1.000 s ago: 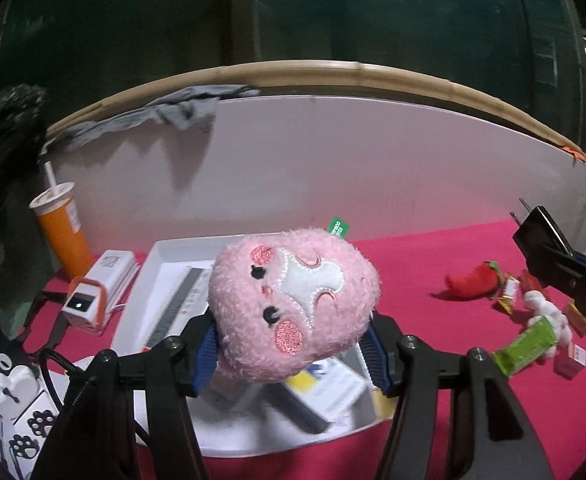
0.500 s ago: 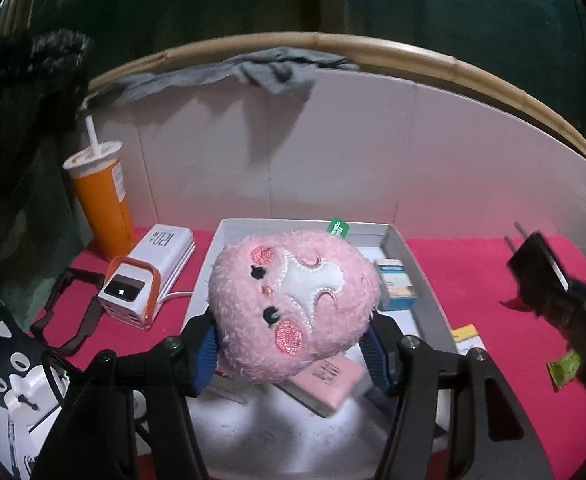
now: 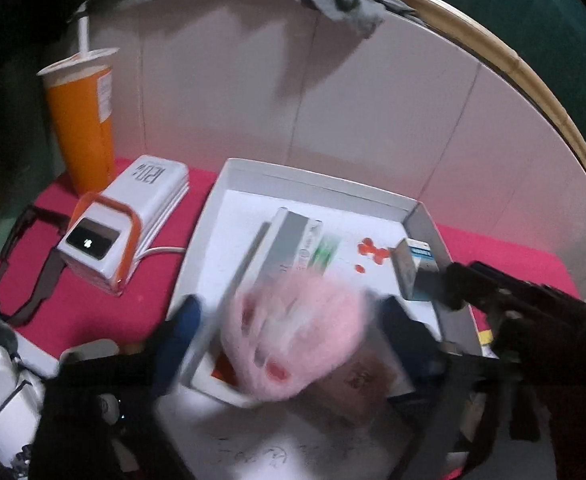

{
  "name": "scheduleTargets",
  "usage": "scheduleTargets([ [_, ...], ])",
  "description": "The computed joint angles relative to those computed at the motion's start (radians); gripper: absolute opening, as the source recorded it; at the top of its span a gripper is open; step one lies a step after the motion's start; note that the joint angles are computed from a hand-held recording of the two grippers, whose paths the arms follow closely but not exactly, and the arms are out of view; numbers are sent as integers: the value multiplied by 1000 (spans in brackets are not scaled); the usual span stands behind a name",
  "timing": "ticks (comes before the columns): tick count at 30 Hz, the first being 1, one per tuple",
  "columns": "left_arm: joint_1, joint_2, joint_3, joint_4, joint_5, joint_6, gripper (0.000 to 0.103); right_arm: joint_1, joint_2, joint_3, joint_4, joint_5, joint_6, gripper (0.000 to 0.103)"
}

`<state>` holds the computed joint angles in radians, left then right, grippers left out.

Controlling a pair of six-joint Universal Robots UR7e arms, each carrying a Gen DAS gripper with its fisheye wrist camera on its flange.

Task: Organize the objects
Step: 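Carry the plug and pig to the white tray and release them, then grasp the green snack packet with the left tool while the right tool grasps the red-white medicine box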

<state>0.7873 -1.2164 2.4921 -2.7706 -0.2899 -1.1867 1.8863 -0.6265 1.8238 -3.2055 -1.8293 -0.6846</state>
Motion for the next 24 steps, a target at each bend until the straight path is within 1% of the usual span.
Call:
scheduleTargets([
  [1,-3,-4,7,-2,1,-12,103,-7,-7,2,6,12,12,30],
  [3,-15,-9,12,14,6,-38,103,-26,-36,23,7,35,27,53],
  [5,-34,1,7,19,8,-44,103,-43,-75,56,-6,58,4,58],
  [7,-58,29,-6,-1,11,-17,103,-60,-117,92,-37,72,-12,60],
  [8,-70,43,-12,-10,11,-4,103,-70,-143,112,-49,83,-15,62],
  [9,-80,70,-21,-46,9,32,103,-83,-170,133,-65,97,-19,68],
  [10,-82,104,-38,-124,1,110,103,-95,-196,152,-83,108,-24,71],
  [11,-88,134,-51,-179,-11,164,103,-111,-226,176,-102,121,-31,78],
  [12,-92,167,-69,-230,-27,219,103,-128,-259,200,-120,135,-39,82],
  [13,-92,205,-94,-279,-47,278,103,-143,-290,220,-130,145,-44,85],
  [15,-93,271,-140,-354,-90,380,103,-183,-359,260,-154,167,-50,94],
  [18,-99,375,-219,-423,-151,509,103,-253,-455,309,-195,193,-65,96],
  [20,-94,442,-281,-462,-212,628,103,-303,-509,332,-233,191,-84,99],
  [21,-91,471,-313,-458,-247,682,103,-332,-534,339,-241,186,-105,101],
  [24,-80,562,-413,-440,-335,835,103,-423,-596,329,-185,161,-172,101],
])
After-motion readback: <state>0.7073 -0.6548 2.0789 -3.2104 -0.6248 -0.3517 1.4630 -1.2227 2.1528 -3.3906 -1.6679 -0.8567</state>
